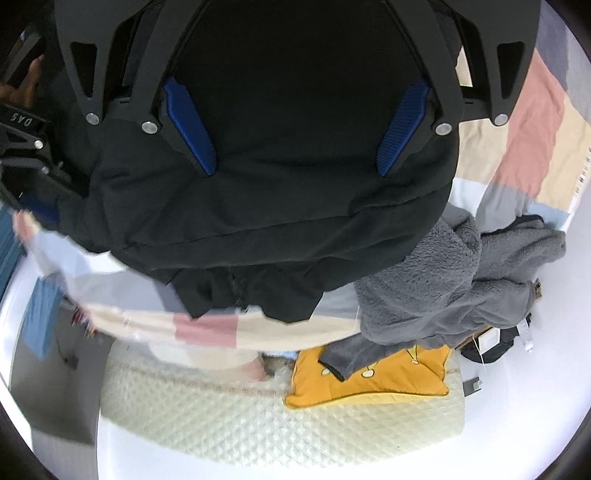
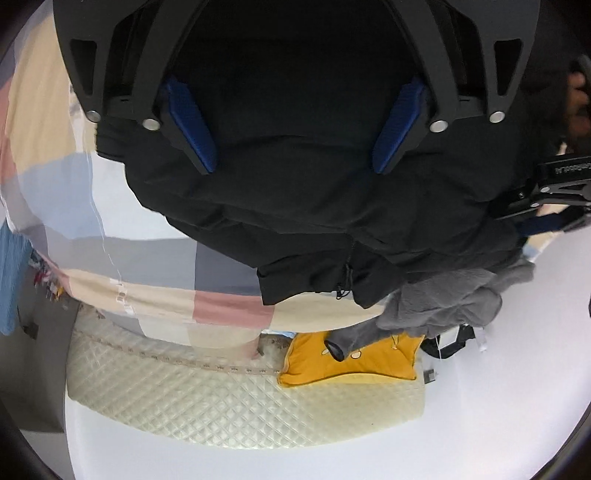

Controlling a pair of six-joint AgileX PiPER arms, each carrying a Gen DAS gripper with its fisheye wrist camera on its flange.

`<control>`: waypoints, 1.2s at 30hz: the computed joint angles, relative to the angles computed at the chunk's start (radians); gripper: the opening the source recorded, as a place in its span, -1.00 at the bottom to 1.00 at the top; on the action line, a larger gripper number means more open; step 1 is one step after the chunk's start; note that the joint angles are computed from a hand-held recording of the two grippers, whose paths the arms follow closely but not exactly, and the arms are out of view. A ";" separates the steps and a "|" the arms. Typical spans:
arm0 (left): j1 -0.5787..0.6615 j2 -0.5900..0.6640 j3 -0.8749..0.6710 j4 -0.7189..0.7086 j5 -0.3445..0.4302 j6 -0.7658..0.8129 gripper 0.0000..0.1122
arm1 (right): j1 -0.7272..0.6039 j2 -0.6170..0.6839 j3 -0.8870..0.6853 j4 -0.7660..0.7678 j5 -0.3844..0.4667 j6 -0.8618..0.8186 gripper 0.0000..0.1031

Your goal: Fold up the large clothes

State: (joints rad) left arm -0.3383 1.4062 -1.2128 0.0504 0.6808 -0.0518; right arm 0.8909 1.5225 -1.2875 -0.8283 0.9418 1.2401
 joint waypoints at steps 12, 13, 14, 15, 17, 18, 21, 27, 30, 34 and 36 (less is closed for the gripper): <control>-0.015 0.091 0.049 0.047 -0.140 -0.008 0.65 | -0.138 0.026 0.122 0.050 -0.263 0.023 0.84; -0.007 0.103 0.042 0.026 -0.139 0.010 0.66 | -0.140 0.036 0.120 0.045 -0.266 0.021 0.84; -0.002 0.113 0.036 0.008 -0.138 0.021 0.67 | -0.139 0.046 0.112 0.042 -0.264 0.019 0.86; -0.001 0.122 0.030 0.006 -0.140 0.019 0.67 | -0.141 0.055 0.109 0.039 -0.266 0.019 0.87; -0.008 0.140 0.023 0.030 -0.152 -0.010 0.68 | -0.149 0.073 0.104 0.027 -0.279 0.026 0.89; -0.009 0.148 0.020 0.036 -0.158 -0.017 0.68 | -0.156 0.080 0.101 0.026 -0.288 0.026 0.90; -0.011 0.187 -0.003 0.054 -0.175 -0.044 0.70 | -0.184 0.103 0.093 0.027 -0.321 0.024 0.91; -0.020 0.211 -0.016 0.071 -0.186 -0.065 0.74 | -0.205 0.122 0.092 0.036 -0.351 0.022 0.92; -0.023 0.176 0.013 0.090 -0.189 -0.093 0.76 | -0.195 0.124 0.067 0.099 -0.307 -0.046 0.90; -0.041 0.047 0.076 0.063 -0.138 -0.095 0.74 | -0.079 0.060 0.072 0.038 -0.155 0.017 0.90; -0.026 -0.032 0.085 -0.033 -0.079 -0.018 0.74 | -0.013 0.003 0.101 0.000 -0.096 0.064 0.90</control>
